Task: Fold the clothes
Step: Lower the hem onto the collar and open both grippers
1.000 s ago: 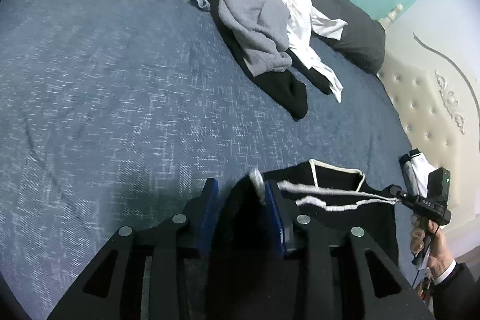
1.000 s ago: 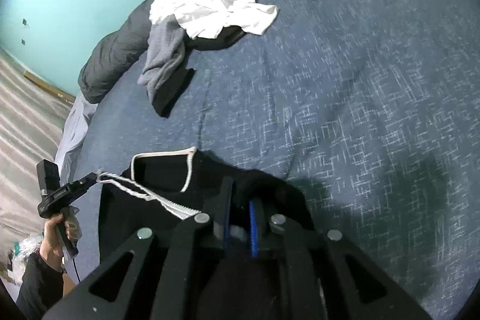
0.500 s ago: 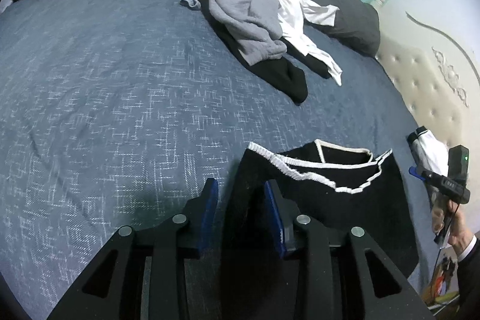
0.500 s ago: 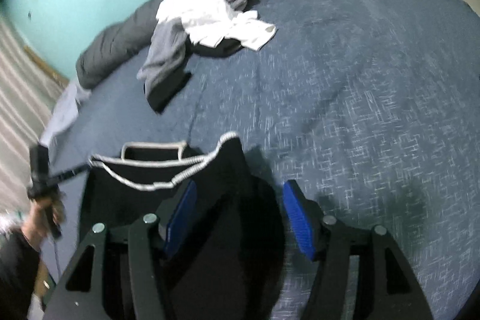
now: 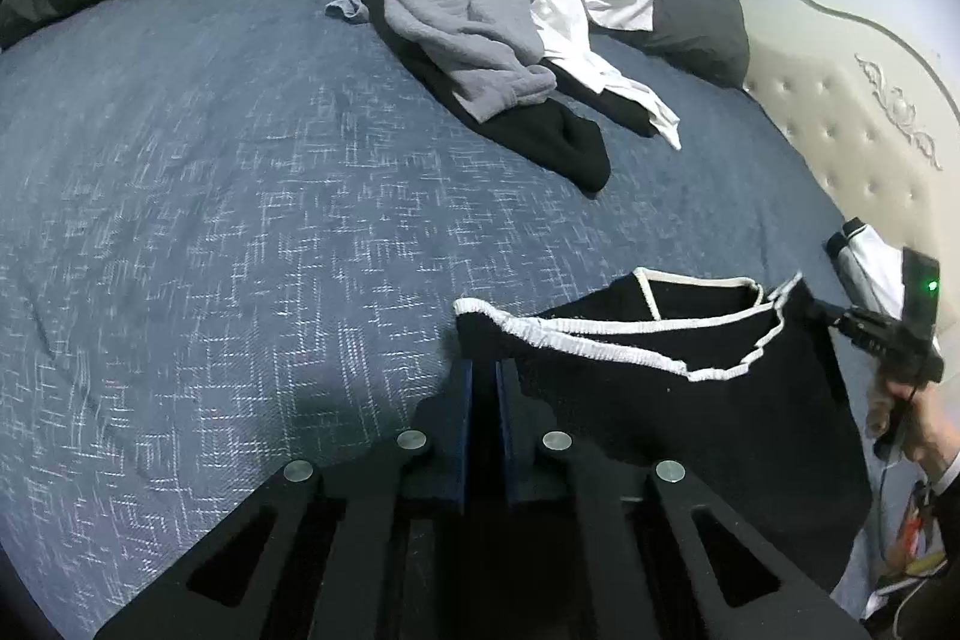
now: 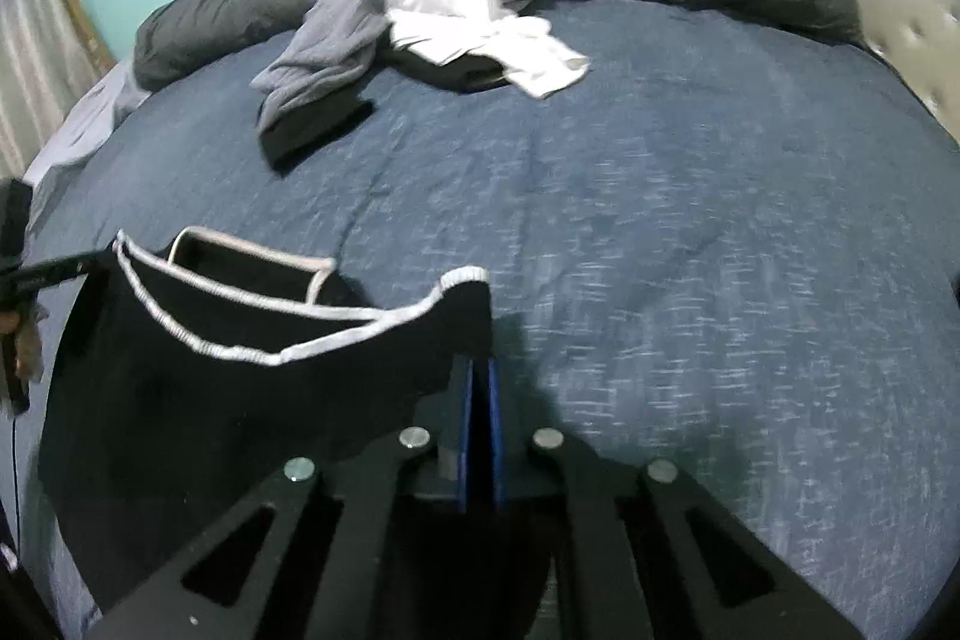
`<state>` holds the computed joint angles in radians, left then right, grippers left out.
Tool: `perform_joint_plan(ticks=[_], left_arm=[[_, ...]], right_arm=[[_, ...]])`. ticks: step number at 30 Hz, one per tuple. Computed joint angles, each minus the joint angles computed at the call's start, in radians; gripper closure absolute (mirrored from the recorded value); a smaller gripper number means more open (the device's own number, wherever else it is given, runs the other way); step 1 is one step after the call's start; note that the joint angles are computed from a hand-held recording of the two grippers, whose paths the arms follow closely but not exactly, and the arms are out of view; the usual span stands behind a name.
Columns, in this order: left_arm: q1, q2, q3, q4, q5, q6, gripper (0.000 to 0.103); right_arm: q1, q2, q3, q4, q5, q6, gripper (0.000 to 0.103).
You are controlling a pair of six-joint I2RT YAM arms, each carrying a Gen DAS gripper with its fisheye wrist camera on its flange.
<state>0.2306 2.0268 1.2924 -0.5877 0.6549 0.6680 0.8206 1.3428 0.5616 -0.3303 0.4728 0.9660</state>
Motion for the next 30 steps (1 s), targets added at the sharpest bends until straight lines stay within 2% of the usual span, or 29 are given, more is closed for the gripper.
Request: perform_joint_plan(ticks=[4,6,8,11,17,20,24,28,30], left_arm=[[0.026,-0.028,0.001,0.021,0.019,-0.036,0.097],[0.039,-0.022,0.032,-0.001,0.033,-0.056,0.097],[0.038,-0.007,0.055,-0.014,0.027,-0.074,0.097],[0.022,0.024,0.086,-0.030,0.001,-0.099,0.097],[-0.012,0.078,0.089,0.000,-0.055,-0.138,0.097],[-0.015,0.072,0.066,0.017,-0.056,-0.130,0.095],[0.011,0.029,0.037,0.037,-0.048,-0.162,0.092],[0.053,-0.061,-0.026,0.015,-0.039,-0.110,0.090],[0.079,-0.107,-0.061,-0.009,-0.023,-0.087,0.085]], right_arm=[[0.028,-0.125,-0.029,-0.086,0.094,0.095,0.100],[0.039,-0.182,-0.036,-0.129,0.131,0.136,0.100],[0.024,-0.201,-0.039,-0.142,0.125,0.145,0.101],[-0.011,-0.151,-0.042,-0.124,0.072,0.147,0.101],[-0.066,-0.079,-0.115,0.026,-0.037,0.150,0.100],[-0.041,-0.072,-0.111,0.031,-0.016,0.136,0.099],[0.030,-0.003,-0.005,-0.180,0.067,0.234,0.095],[0.162,-0.010,0.041,-0.316,0.138,0.380,0.095],[0.229,0.000,0.070,-0.378,0.166,0.448,0.094]])
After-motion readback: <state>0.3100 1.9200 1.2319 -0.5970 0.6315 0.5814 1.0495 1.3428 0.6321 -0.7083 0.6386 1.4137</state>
